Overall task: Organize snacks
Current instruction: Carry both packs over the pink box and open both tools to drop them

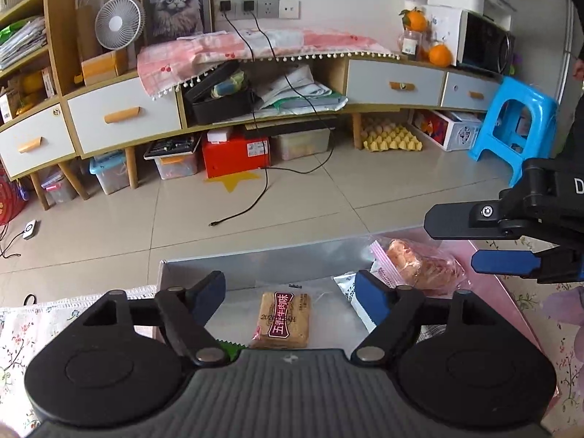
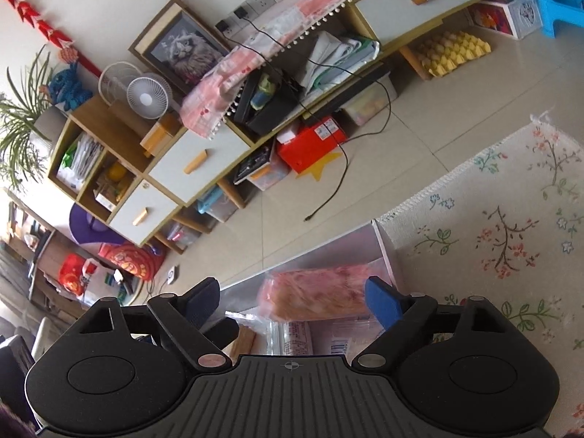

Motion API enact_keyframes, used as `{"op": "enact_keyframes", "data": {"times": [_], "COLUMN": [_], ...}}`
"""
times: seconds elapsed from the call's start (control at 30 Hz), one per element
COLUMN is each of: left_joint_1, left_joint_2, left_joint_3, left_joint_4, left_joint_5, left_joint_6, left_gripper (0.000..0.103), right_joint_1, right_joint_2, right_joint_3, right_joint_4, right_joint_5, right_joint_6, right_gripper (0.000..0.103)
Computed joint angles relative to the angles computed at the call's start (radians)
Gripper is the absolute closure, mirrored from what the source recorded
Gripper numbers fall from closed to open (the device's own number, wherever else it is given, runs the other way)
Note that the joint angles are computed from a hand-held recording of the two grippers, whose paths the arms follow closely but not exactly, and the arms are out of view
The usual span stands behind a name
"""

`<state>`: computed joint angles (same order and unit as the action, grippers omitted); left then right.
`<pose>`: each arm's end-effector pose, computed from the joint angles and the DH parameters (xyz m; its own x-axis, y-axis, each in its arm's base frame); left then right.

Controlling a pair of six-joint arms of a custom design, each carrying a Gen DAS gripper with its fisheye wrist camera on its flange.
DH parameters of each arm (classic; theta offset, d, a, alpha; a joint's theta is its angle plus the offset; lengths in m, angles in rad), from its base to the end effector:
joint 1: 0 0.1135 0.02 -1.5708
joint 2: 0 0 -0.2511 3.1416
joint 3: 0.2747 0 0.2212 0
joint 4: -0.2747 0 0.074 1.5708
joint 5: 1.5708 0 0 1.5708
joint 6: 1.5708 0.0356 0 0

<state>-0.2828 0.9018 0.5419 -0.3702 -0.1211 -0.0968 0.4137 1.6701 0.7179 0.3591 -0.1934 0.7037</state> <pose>0.1607 -0.0422 0.2187 -0.6559 0.0907 -0.7494 0.1278 0.9918 0.0082 0.2789 0.1299 0.1638 -0.7399 0.3687 -0.5627 -0.0809 0.7817 0.6184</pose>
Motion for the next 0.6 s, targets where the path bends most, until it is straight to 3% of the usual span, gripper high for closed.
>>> {"op": "enact_keyframes", "data": {"times": [0.17,0.47,0.6], "left_joint_1": [-0.039,-0.063,-0.101], "left_joint_2": [-0.036,-0.174,-0.237], "left_joint_3": [0.007,0.066,0.102], "left_joint_4": [-0.048,-0.244,-0.359], "left_joint_5": [-0.039,-0.061,-0.098], "left_joint_6": [-0.029,-0.089,-0.118], "left_gripper": [0.019,0.006,0.001], "right_joint_1": [0.013,0.069,0.112], "right_joint_2": [-0.052,-0.222,-0.334], "right_joint_3": [-0.003,0.006,-0.009], "right_joint_4": [-0.053,-0.26,-0.346], "right_joint_5": [0.01,0.086,0.131], "right_joint_6": [-0.03,-0.078,-0.104], "right_gripper": [0.014,0.013,0.007]}}
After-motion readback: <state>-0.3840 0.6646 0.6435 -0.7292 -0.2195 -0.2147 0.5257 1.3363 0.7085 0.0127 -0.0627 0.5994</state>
